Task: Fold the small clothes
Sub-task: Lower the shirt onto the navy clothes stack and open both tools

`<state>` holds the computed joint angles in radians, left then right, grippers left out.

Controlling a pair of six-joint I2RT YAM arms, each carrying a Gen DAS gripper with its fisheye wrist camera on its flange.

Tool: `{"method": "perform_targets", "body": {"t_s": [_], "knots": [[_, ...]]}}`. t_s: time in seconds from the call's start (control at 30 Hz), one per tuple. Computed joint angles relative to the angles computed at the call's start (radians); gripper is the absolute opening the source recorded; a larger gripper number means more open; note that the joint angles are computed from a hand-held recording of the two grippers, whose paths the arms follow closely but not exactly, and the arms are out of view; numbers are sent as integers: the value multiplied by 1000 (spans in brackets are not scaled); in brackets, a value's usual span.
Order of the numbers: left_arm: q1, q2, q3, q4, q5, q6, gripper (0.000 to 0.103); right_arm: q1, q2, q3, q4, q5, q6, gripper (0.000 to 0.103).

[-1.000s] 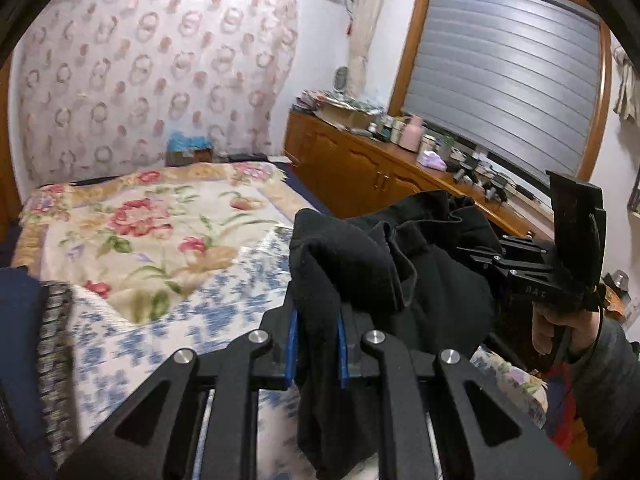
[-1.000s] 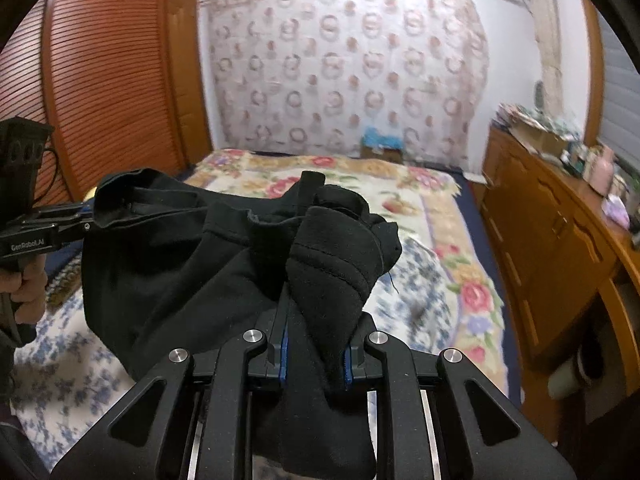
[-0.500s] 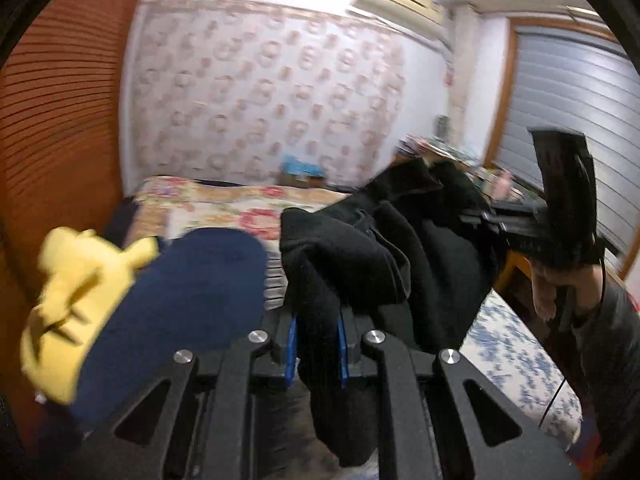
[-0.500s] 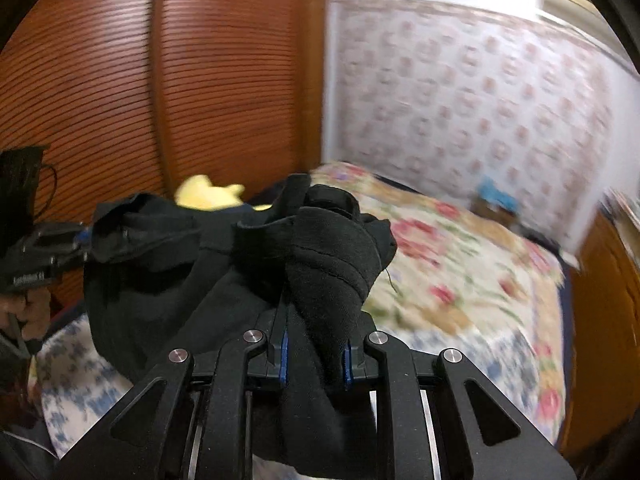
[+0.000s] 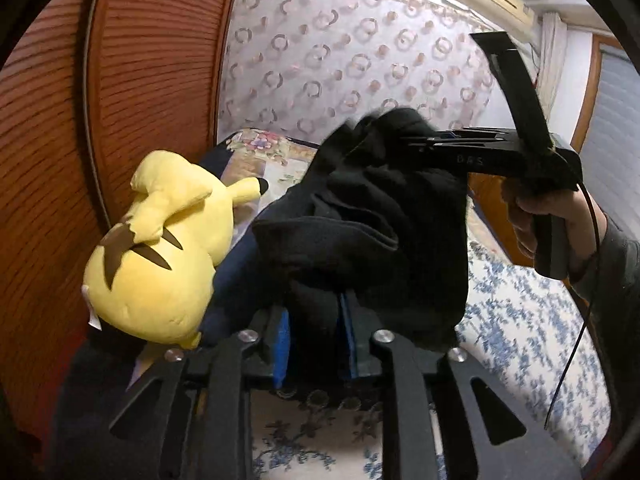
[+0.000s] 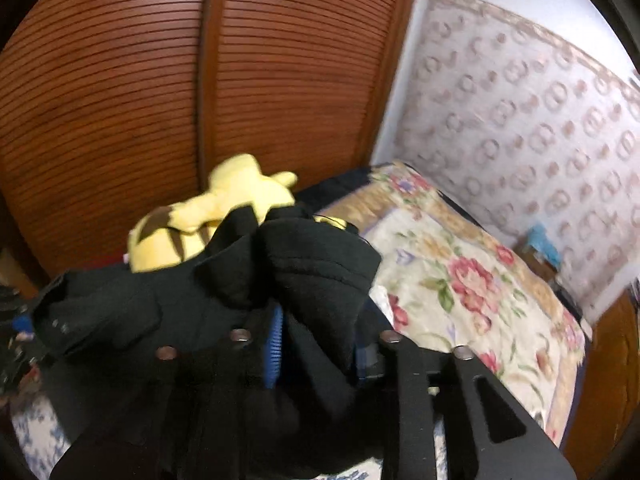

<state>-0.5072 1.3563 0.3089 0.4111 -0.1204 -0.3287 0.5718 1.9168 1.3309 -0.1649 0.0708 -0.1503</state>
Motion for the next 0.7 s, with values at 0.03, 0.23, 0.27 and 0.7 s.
{"method": "perform_targets", "body": {"t_s": [0.03, 0.23, 0.27, 0.7], "knots": [[-8, -13, -10, 8, -8, 13, 34, -7, -9, -18, 10, 2, 14, 52], [-120, -176, -24, -90, -114, 16, 61, -32, -224, -252, 88, 40, 82, 66], [-159, -195, -21, -106, -145, 11, 61, -33, -278, -308, 107, 52, 93, 67], [-568, -151, 73, -178, -448, -99, 61, 186, -1183, -888, -161, 438, 412, 67]]}}
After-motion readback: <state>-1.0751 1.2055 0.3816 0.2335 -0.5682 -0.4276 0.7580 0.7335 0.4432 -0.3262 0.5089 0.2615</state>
